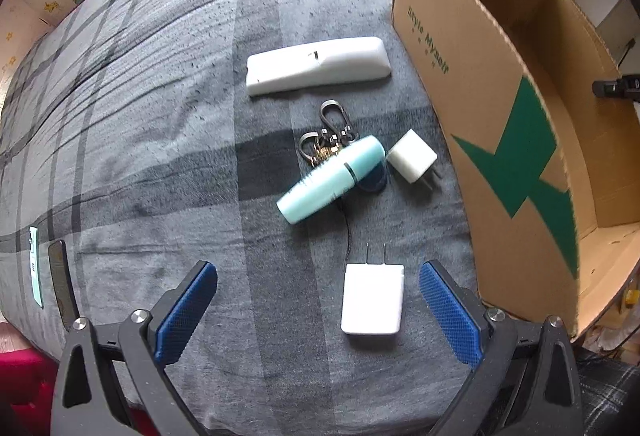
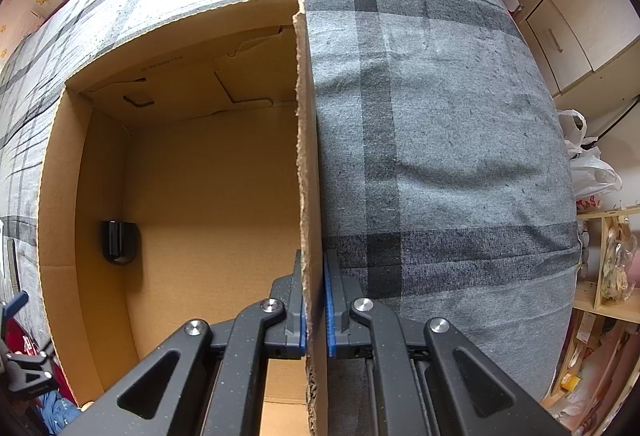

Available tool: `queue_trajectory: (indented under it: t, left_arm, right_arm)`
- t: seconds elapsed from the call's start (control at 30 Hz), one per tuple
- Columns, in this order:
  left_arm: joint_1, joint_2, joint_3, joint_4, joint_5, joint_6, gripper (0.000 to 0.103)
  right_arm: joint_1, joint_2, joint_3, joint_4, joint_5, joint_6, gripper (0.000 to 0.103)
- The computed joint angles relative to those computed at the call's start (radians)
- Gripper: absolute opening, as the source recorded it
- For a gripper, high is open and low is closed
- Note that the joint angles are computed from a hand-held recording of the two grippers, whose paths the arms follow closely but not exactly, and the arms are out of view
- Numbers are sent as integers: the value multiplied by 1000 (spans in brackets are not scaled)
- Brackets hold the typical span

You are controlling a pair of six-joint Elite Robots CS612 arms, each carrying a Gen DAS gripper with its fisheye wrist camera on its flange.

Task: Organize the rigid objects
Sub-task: 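Move the left gripper to the white charger and close on it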

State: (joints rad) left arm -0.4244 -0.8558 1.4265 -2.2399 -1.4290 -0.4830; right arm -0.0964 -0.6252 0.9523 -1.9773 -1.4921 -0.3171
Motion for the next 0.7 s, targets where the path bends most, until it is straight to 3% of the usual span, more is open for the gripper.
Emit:
queue_trajectory:
  t: [0.4, 0.7]
  left_arm:
    - [-16, 31, 15, 32, -31, 56, 103]
    - [-12, 47, 5, 44, -67, 53, 102]
  right_arm:
    - [1, -2, 4, -5, -4, -7, 5]
    - [1, -3, 6, -5, -3, -6, 5]
